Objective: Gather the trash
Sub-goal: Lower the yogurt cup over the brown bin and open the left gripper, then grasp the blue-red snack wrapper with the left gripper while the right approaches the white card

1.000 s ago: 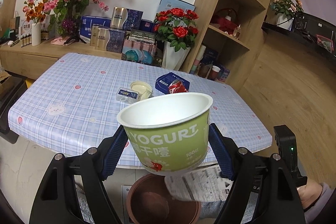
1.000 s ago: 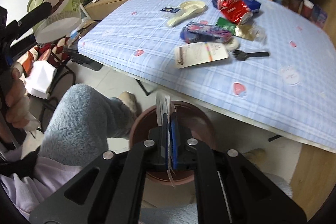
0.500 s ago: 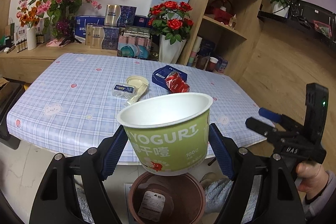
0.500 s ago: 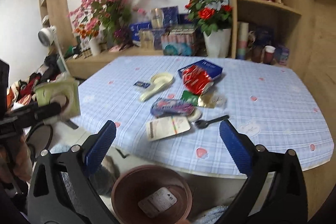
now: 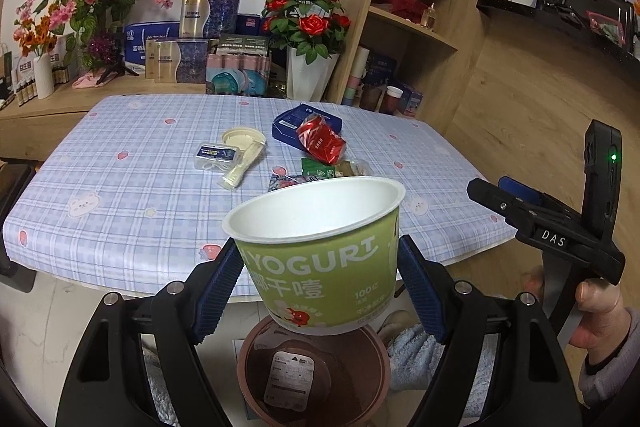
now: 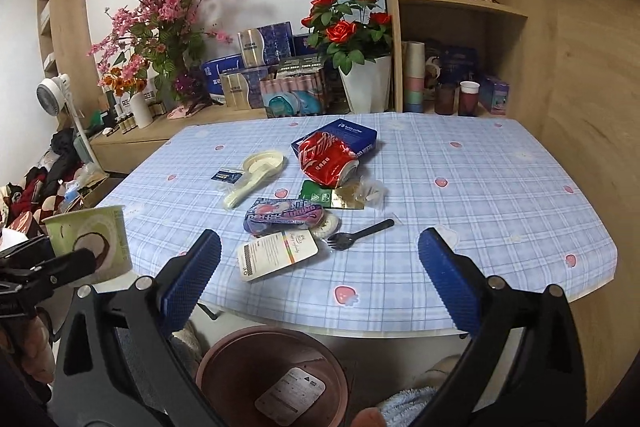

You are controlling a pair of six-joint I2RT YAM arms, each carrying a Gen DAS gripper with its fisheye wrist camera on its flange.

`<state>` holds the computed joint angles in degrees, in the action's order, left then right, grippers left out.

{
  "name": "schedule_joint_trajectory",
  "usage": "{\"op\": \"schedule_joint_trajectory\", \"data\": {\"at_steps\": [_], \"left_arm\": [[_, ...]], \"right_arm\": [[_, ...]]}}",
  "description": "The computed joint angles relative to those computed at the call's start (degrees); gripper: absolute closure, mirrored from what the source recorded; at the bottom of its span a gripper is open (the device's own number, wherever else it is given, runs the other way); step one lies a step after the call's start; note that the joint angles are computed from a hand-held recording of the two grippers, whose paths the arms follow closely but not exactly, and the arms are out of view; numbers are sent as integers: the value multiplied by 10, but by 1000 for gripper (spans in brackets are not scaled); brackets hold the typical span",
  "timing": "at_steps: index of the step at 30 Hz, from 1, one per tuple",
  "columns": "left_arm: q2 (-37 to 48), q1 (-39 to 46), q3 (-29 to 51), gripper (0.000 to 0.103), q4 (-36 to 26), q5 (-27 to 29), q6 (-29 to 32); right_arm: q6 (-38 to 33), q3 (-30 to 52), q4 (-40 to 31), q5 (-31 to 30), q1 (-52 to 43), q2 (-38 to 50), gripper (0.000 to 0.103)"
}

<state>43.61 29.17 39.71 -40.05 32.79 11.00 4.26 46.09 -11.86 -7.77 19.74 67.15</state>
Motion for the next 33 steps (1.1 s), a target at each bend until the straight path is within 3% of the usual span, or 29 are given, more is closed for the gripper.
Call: {"op": "schedule_joint_trajectory", "data": {"at_steps": [5, 7, 9, 22, 31, 33], "left_arm": [[12, -33, -7, 25, 6, -8, -12], [19, -34, -9, 12, 9, 7, -11], [15, -30, -15, 10, 18, 13, -19], [41, -2, -20, 10, 84, -44, -38], [75, -45, -26, 10, 148, -96, -15], [95, -66, -23, 14, 166, -110, -5]], "right_arm": [[1, -6, 4, 0, -4, -1, 6], [0, -9, 6, 2, -7, -1, 6], [1, -11, 6, 2, -10, -2, 6], [18, -16, 24, -17, -52, 14, 6], [0, 2, 11, -23, -59, 62, 6], [-5, 10, 7, 0, -55, 75, 6]]}}
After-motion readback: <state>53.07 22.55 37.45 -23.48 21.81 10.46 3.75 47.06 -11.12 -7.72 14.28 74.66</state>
